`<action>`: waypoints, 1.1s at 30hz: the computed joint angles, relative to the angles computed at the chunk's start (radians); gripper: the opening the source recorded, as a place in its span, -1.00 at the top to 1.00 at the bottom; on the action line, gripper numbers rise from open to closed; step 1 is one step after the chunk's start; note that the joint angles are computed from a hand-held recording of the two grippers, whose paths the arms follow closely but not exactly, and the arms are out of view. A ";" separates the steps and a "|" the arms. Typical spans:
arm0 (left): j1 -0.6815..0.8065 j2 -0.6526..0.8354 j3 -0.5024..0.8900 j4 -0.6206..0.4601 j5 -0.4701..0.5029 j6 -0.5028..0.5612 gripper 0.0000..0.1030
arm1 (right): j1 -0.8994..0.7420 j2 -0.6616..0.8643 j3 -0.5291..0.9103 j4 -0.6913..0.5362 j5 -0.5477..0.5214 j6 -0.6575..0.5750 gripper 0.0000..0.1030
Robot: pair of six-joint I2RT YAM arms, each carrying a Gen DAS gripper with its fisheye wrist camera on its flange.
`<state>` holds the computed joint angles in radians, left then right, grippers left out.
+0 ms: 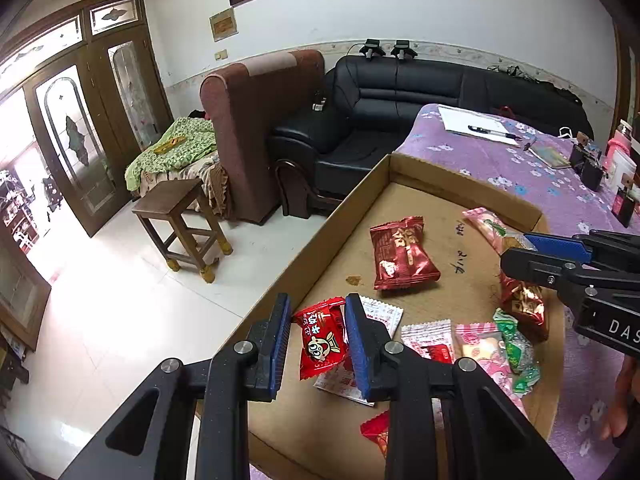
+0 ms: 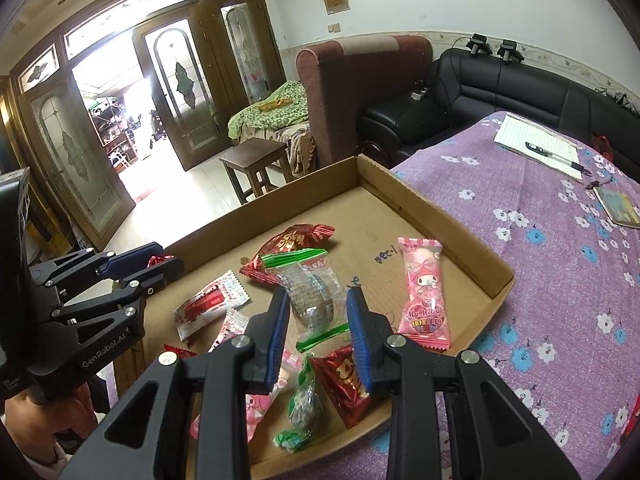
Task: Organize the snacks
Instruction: 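Open both tools to drop the zip bag and red packet into the tray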
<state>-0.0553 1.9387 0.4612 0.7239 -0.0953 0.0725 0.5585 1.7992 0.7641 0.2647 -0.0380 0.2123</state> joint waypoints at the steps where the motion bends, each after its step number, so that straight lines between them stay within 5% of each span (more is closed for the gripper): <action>1: 0.001 0.006 0.005 -0.002 -0.001 -0.001 0.44 | 0.000 0.005 0.004 -0.001 0.000 0.000 0.44; 19: 0.001 0.028 0.038 -0.032 -0.016 -0.012 0.38 | 0.000 0.079 0.063 -0.023 0.007 0.018 0.38; 23: -0.004 0.011 0.023 -0.020 -0.024 -0.019 -0.21 | -0.003 0.064 0.048 -0.008 0.020 0.025 -0.24; 27: -0.013 -0.019 0.000 0.000 -0.048 -0.025 -0.28 | -0.001 0.037 0.031 -0.003 0.032 0.016 -0.24; 33: -0.030 -0.089 -0.058 0.042 -0.099 -0.038 -0.71 | -0.012 -0.028 -0.021 0.012 0.030 0.018 -0.24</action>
